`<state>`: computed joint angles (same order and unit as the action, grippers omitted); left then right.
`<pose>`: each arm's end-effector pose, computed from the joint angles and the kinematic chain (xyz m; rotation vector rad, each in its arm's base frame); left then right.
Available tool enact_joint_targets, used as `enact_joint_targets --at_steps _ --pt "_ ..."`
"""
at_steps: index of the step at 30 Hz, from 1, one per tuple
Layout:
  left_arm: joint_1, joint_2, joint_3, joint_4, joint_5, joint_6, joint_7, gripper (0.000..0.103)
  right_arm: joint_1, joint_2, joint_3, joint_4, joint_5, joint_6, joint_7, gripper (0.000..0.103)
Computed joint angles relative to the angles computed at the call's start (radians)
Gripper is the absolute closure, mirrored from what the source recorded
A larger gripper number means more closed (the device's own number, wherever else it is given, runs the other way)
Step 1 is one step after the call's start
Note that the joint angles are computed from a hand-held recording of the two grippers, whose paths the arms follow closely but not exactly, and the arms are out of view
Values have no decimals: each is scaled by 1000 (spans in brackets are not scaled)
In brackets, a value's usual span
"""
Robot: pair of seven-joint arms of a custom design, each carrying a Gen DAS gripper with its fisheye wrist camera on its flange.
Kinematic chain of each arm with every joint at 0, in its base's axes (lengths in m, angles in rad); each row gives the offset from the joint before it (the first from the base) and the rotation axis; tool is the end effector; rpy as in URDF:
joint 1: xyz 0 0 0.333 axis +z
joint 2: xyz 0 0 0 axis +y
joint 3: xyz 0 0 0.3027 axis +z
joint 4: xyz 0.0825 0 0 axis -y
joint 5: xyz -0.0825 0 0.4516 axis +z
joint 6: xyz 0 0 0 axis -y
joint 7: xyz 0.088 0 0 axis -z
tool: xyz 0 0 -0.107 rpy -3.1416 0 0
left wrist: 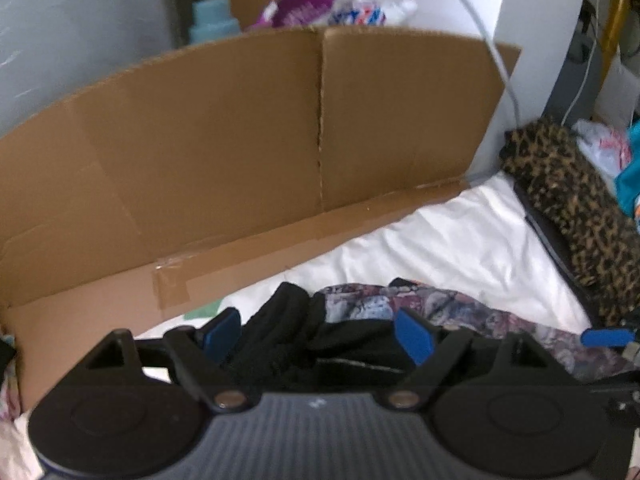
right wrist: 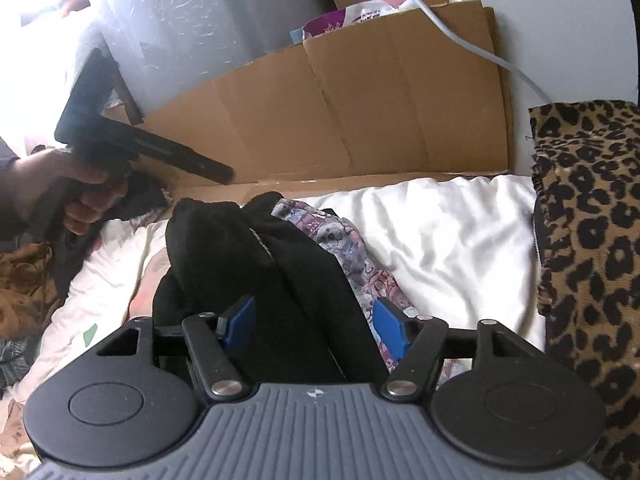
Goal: Fold clothes
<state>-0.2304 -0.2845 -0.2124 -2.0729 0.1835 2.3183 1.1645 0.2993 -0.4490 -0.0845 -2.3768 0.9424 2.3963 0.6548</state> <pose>0.5256 -0.2562 0.5784 -1.7736 2.0271 -0.5623 0.5101 0.1157 0.5077 -1.9484 1.0805 -0.0387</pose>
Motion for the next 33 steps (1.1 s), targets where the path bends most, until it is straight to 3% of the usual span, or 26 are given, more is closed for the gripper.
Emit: enact_joint_targets --at_steps 5,8,19,26,29,31,33 --pt "-3 19 5 -11 -16 -27 24 17 -17 23 6 4 -47 -34 41 45" --pt "-6 26 15 -18 -44 -62 62 17 -30 41 11 17 -77 -60 72 58" --pt "-21 -29 16 -76 -74 -127 167 13 -44 50 27 1 -130 -83 99 58" --pt "-22 -54 14 -106 -74 -115 178 15 -38 35 16 -13 -127 -103 47 57" --pt "-12 -65 1 -121 -32 -94 146 33 -41 36 19 -15 -131 -101 43 57" --pt "-7 -70 -5 -127 -1 -84 128 54 -42 40 22 -16 -139 -101 46 57" --pt "-13 -75 8 -133 -15 -68 138 61 -41 41 22 -17 -149 -109 32 58"
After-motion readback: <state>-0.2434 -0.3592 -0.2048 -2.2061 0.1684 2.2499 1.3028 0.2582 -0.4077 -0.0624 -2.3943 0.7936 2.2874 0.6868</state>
